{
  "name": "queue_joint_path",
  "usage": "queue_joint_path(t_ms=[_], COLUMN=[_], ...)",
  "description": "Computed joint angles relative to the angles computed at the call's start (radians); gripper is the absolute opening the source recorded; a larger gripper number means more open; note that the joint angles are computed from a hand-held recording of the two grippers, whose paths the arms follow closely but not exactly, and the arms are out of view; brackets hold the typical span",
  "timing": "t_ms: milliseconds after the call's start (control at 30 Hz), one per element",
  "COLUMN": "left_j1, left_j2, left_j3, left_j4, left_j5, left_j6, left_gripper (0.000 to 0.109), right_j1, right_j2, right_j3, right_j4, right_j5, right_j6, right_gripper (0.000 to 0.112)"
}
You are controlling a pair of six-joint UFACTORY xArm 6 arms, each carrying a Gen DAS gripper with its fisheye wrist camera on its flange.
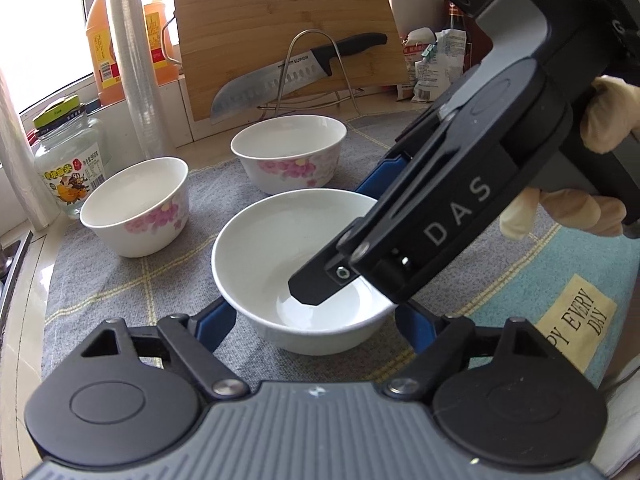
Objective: Organize plates and bowls
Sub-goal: 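Lift the plain white bowl off the mat with the right gripper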
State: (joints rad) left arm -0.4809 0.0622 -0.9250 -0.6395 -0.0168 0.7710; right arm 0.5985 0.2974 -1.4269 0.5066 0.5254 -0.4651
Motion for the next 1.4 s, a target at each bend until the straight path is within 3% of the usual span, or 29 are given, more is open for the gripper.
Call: queue_joint_path(t_ms=[133, 500, 1000, 1400], left_j1=[0.001, 0.023, 0.017, -0.053], left_j2=[0.000, -0.009, -0.032, -0.001], left_j3=[-0.002, 0.011, 0.003, -0.056], left_j4=[-0.008, 0.194, 0.277, 0.200], left_j5=[0.004, 0.022, 0.064, 0.096], left_j6=[0.010, -0.178, -0.260, -0.182], left_gripper=[0.086, 0.086, 0.086, 0.086], right_j1=[-0.002, -0.001, -0.008, -0.056], right_j2=[0.003, -0.006, -0.063, -0.197], right_j3=[-0.007, -0.003, 0.052, 0.208], right_j4=[0.022, 0.020, 0.023, 0.019], right_j5=[0.010, 0.016, 0.005, -0.036], right_j6=[-0.017, -0.021, -0.041, -0.035], right_gripper=[0.081, 0.081, 0.081, 0.081])
